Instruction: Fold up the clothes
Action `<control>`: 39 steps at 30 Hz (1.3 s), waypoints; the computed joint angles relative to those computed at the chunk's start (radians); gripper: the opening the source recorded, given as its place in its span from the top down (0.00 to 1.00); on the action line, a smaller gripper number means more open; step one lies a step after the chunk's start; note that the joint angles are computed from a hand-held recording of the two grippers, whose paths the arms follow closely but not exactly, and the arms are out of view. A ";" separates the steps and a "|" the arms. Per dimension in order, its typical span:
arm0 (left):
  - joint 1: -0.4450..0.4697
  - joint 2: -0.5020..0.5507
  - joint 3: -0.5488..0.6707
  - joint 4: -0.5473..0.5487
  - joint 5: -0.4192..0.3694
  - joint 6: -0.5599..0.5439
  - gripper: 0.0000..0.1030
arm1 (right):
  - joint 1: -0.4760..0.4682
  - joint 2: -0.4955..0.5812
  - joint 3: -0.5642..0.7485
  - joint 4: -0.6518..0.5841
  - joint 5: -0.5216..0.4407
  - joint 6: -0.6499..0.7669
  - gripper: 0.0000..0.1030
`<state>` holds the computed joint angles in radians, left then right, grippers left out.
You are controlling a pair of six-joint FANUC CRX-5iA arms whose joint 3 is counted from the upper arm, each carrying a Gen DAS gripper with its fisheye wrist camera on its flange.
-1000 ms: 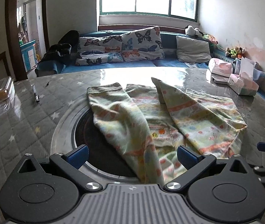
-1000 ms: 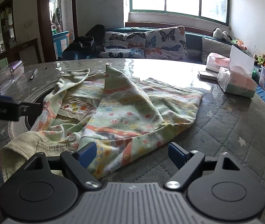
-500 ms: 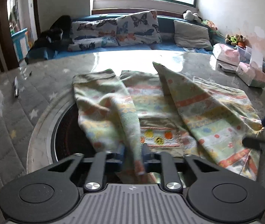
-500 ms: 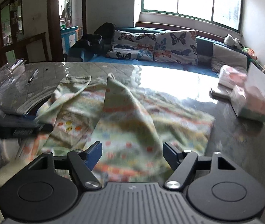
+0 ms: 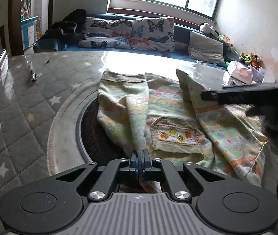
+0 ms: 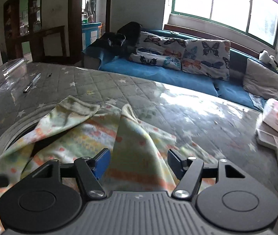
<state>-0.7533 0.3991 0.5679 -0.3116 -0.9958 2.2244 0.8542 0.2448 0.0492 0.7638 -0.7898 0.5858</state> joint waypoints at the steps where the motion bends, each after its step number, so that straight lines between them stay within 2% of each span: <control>1: 0.001 -0.003 -0.006 0.001 0.001 0.002 0.97 | -0.007 0.012 0.017 -0.022 0.006 0.023 0.35; 5: 0.004 -0.019 -0.031 0.004 0.006 0.017 0.97 | -0.029 0.061 0.082 -0.099 0.004 0.074 0.36; 6: 0.006 -0.022 -0.036 0.005 0.006 0.021 0.97 | -0.032 0.069 0.092 -0.114 0.002 0.080 0.40; 7: 0.005 -0.025 -0.040 0.003 0.004 0.025 0.97 | -0.035 0.075 0.099 -0.128 0.000 0.087 0.46; 8: 0.005 -0.026 -0.042 0.001 0.001 0.029 0.97 | -0.038 0.076 0.098 -0.135 0.003 0.083 0.59; 10: 0.003 -0.034 -0.053 -0.004 -0.002 0.039 0.98 | -0.044 0.065 0.080 -0.134 0.019 0.055 0.72; 11: 0.002 -0.038 -0.059 -0.007 -0.002 0.044 0.98 | -0.046 0.053 0.062 -0.124 0.030 0.030 0.83; 13: -0.001 -0.047 -0.070 -0.011 -0.004 0.057 0.98 | -0.050 0.021 0.018 -0.092 0.056 -0.030 0.93; 19: -0.012 -0.083 -0.109 -0.028 -0.005 0.091 0.98 | -0.049 -0.118 -0.167 0.121 0.095 -0.252 0.95; 26: -0.034 -0.133 -0.163 -0.048 -0.006 0.134 0.99 | -0.029 -0.314 -0.361 0.312 -0.001 -0.479 0.95; 33: -0.051 -0.155 -0.182 -0.052 -0.009 0.148 0.99 | 0.094 -0.516 -0.530 0.371 -0.269 -0.624 0.95; 39: -0.072 -0.139 -0.138 -0.087 -0.032 0.125 0.93 | 0.217 -0.621 -0.622 0.275 -0.473 -0.707 0.95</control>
<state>-0.8248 0.2596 0.4300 -0.3989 -1.0274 2.3494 1.0713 -0.3765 -0.5731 1.0393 -1.2629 -0.1211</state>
